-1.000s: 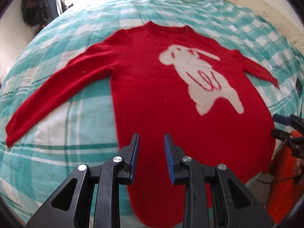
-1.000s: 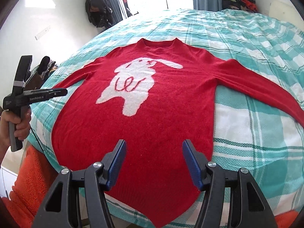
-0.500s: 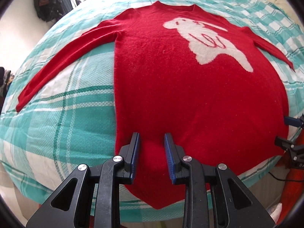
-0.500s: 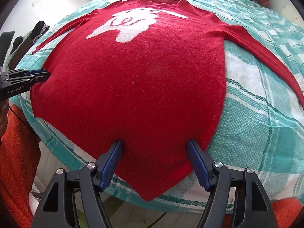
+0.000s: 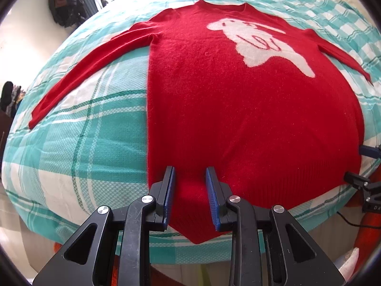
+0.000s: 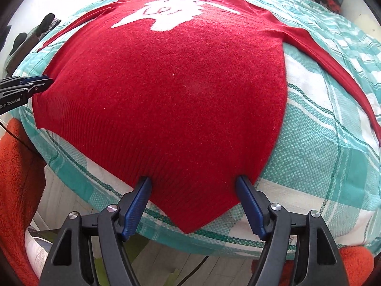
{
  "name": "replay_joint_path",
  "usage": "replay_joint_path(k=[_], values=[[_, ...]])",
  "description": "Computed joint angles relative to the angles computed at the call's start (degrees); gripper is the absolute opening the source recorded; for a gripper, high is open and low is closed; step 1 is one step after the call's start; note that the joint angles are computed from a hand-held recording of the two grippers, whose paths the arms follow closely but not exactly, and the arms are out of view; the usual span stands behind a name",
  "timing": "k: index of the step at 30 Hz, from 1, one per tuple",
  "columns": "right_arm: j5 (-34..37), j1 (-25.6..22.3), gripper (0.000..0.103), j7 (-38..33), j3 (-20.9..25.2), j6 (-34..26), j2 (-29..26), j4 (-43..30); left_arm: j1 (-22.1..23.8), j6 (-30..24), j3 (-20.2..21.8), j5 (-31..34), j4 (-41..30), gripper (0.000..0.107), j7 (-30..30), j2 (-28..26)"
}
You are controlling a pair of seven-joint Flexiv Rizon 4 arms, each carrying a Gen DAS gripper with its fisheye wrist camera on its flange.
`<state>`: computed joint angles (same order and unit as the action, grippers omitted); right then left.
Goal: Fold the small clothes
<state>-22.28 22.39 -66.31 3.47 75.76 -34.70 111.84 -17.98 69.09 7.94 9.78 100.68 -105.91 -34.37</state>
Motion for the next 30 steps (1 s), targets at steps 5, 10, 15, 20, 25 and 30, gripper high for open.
replay_joint_path(k=[5, 10, 15, 20, 25, 30], values=[[1.33, -1.04, 0.074, -1.32, 1.82, -3.48, -0.33, -1.42, -0.13, -2.04, -0.23, 0.27, 1.37, 0.028, 0.29, 1.24], [11.58, -7.56, 0.074, -6.93, 10.34, -11.95, 0.5, -4.32, 0.88, -8.15, -1.53, -1.17, 3.91, 0.028, 0.1, 4.03], [20.12, -10.33, 0.074, -8.62, 12.13, 0.36, 4.94, 0.09, 4.06, -3.15, -3.81, -4.12, 10.17, 0.042, -0.35, 8.99], [24.16, -12.21, 0.074, -5.46, 11.77, 12.89, 6.79, 3.7, 5.4, 2.04, -3.87, -5.42, 9.27, 0.055, -1.04, 9.67], [25.24, -18.02, 0.074, -1.22, 13.27, 18.96, 6.41, 3.82, 2.28, 6.57, 0.25, -3.13, 3.95, 0.075, -6.4, 7.0], [25.07, -23.3, 0.074, 3.58, 11.33, 25.99, 2.17, -1.26, 0.56, 13.69, 3.65, -2.49, 3.44, 0.078, -12.34, 3.56]])
